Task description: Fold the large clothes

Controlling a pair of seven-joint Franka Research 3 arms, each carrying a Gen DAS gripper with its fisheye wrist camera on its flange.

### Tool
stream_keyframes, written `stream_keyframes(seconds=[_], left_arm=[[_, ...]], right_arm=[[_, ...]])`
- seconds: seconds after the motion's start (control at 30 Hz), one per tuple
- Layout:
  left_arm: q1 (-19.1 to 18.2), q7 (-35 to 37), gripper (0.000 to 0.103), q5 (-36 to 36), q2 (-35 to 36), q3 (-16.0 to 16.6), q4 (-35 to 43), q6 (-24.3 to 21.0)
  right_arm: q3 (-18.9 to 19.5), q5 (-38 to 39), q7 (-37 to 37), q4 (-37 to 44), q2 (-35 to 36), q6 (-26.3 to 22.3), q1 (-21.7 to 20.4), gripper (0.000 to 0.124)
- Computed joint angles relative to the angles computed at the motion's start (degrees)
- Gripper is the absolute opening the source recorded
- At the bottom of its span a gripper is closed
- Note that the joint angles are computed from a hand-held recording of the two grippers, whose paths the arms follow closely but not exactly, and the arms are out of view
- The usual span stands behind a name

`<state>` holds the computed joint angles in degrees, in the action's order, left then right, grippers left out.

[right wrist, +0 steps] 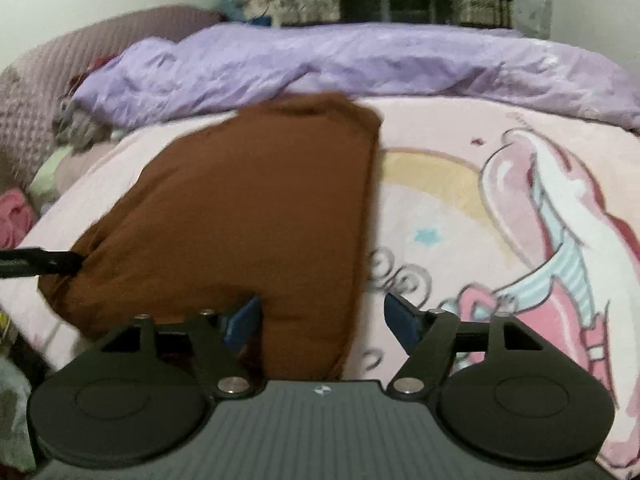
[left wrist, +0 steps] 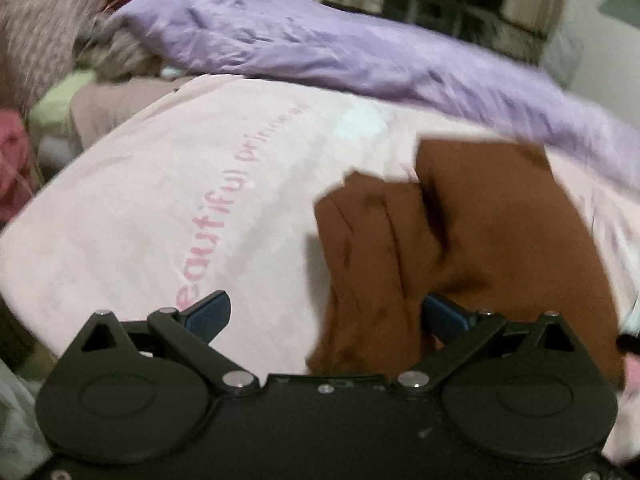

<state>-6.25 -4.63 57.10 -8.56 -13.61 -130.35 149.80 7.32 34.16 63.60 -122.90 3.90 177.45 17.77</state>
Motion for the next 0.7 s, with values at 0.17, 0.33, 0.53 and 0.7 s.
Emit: stream_keyframes(seconds=[0.17, 0.33, 0.53, 0.7], left_arm=[[-0.08, 19.76, 0.103, -15.63, 8.77, 3.19, 7.83, 0.18], [0.64, 30.71, 0.103, -29.47, 16.61, 4.38, 12.56, 9.36], [1.60, 41.40, 0.103, -39.42, 22.46, 4.50, 16.84, 14.63], [-0.50, 40.24, 0.103, -36.88, 23.88, 7.21, 18.15, 16.05]], right_arm=[[2.03, 8.83, -5.43, 8.45, 5.45, -7.01, -3.71, 0.089], [0.77, 6.79, -3.75, 16.12, 11.63, -11.21, -3.40, 0.103], [4.25, 10.21, -6.85, 27.35, 19.73, -20.64, -7.89, 0.103], [7.20, 19.74, -8.36, 38.89, 28.47, -33.82, -11.66, 0.103]])
